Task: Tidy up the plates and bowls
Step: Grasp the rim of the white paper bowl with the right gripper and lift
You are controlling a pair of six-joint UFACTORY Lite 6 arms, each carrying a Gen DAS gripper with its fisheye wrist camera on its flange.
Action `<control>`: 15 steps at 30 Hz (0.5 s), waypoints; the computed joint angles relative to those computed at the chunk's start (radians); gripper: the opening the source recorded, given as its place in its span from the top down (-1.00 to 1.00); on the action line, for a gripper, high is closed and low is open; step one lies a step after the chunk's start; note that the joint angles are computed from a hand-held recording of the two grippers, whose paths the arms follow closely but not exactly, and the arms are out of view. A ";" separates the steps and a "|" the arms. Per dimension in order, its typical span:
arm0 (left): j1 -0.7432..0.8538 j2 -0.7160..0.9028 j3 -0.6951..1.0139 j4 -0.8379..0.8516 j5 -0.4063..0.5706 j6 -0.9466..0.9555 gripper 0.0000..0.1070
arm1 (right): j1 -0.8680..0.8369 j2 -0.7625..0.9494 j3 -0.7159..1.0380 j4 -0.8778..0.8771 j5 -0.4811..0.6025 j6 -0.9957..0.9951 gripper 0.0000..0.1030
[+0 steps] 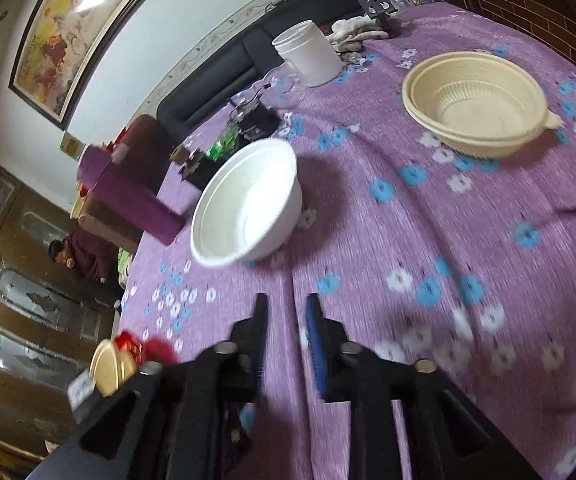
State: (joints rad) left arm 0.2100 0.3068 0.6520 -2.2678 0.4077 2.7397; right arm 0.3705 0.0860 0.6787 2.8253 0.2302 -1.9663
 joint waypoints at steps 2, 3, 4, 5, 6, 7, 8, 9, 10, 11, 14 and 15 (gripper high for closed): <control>0.017 -0.014 -0.014 0.021 0.026 -0.020 -0.23 | -0.019 0.076 0.074 0.022 0.010 -0.023 0.31; 0.021 -0.021 -0.021 0.015 0.035 -0.014 -0.23 | -0.029 0.112 0.107 0.028 0.016 -0.030 0.31; 0.022 -0.029 -0.029 0.002 0.043 0.000 -0.23 | -0.043 0.159 0.146 0.014 0.032 -0.011 0.31; 0.022 -0.035 -0.036 -0.013 0.047 0.016 -0.23 | -0.052 0.192 0.171 -0.010 0.046 0.016 0.31; 0.020 -0.040 -0.042 -0.024 0.049 0.026 -0.23 | -0.061 0.229 0.202 -0.049 0.054 0.057 0.31; 0.021 -0.044 -0.046 -0.031 0.054 0.031 -0.23 | -0.070 0.278 0.245 -0.104 0.062 0.112 0.31; 0.020 -0.047 -0.049 -0.040 0.057 0.039 -0.23 | -0.074 0.307 0.272 -0.126 0.065 0.133 0.31; 0.018 -0.048 -0.050 -0.046 0.058 0.045 -0.23 | -0.076 0.334 0.297 -0.128 0.068 0.137 0.33; 0.016 -0.049 -0.051 -0.054 0.057 0.051 -0.23 | -0.076 0.362 0.323 -0.126 0.073 0.133 0.49; 0.016 -0.048 -0.051 -0.052 0.058 0.050 -0.23 | -0.077 0.382 0.342 -0.155 0.076 0.155 0.63; 0.023 -0.049 -0.051 -0.035 0.068 0.039 -0.23 | -0.078 0.373 0.313 -0.135 0.109 0.132 0.82; 0.025 -0.053 -0.057 -0.036 0.071 0.044 -0.23 | -0.076 0.352 0.291 -0.129 0.107 0.124 0.86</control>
